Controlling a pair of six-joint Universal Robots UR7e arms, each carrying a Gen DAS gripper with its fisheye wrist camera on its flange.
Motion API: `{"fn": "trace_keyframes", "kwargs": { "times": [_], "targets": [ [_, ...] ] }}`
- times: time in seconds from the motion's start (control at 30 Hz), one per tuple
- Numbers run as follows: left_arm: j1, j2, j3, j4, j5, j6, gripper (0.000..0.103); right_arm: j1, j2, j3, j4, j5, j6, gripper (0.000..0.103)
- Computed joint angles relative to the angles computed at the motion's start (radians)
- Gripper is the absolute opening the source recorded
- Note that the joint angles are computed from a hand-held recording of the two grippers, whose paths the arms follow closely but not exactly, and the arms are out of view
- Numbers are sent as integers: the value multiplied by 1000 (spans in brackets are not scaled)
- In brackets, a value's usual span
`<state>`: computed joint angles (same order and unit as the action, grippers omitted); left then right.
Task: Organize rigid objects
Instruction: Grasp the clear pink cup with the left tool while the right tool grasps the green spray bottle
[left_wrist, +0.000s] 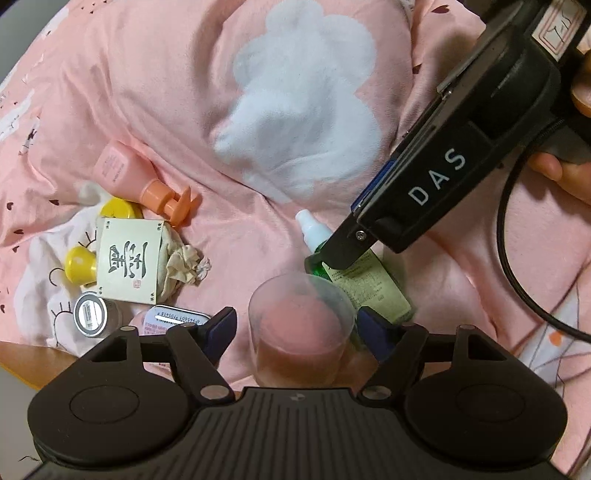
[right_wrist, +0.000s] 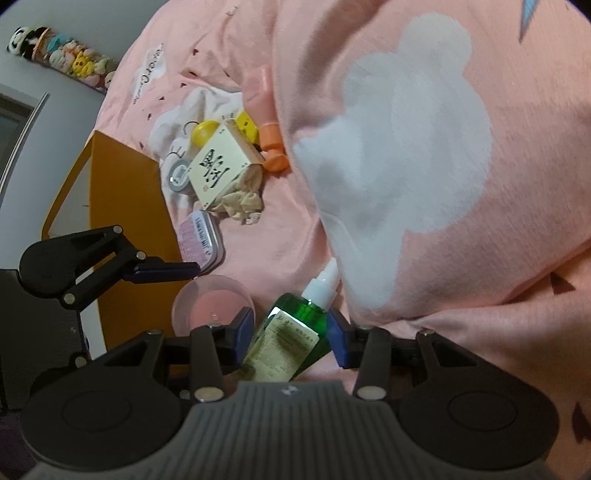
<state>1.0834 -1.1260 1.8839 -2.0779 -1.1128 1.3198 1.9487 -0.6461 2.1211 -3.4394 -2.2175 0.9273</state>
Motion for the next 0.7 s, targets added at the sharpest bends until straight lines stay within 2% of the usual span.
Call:
{"fn": "trace_keyframes", "kwargs": {
  "times": [0.1, 0.17, 0.27, 0.43, 0.57, 0.7],
  "targets": [
    [-1, 9, 3, -8, 5, -8, 83, -16, 1, 14, -30, 21, 24, 47],
    [0, 14, -2, 1, 6, -27, 75, -25, 1, 17, -35, 31, 37, 48],
    [3, 15, -11, 16, 6, -49, 70, -43, 3, 15, -20, 52, 65, 50],
    [4, 0, -7, 13, 19, -40, 69, -83, 17, 23, -38, 100, 114, 51],
    [8, 16, -21, 21, 45, -66, 73, -122, 35, 35, -104, 168, 108, 58],
    [11, 17, -26, 26, 40, -78, 73, -145, 55, 26, -130, 212, 87, 57]
  ]
}}
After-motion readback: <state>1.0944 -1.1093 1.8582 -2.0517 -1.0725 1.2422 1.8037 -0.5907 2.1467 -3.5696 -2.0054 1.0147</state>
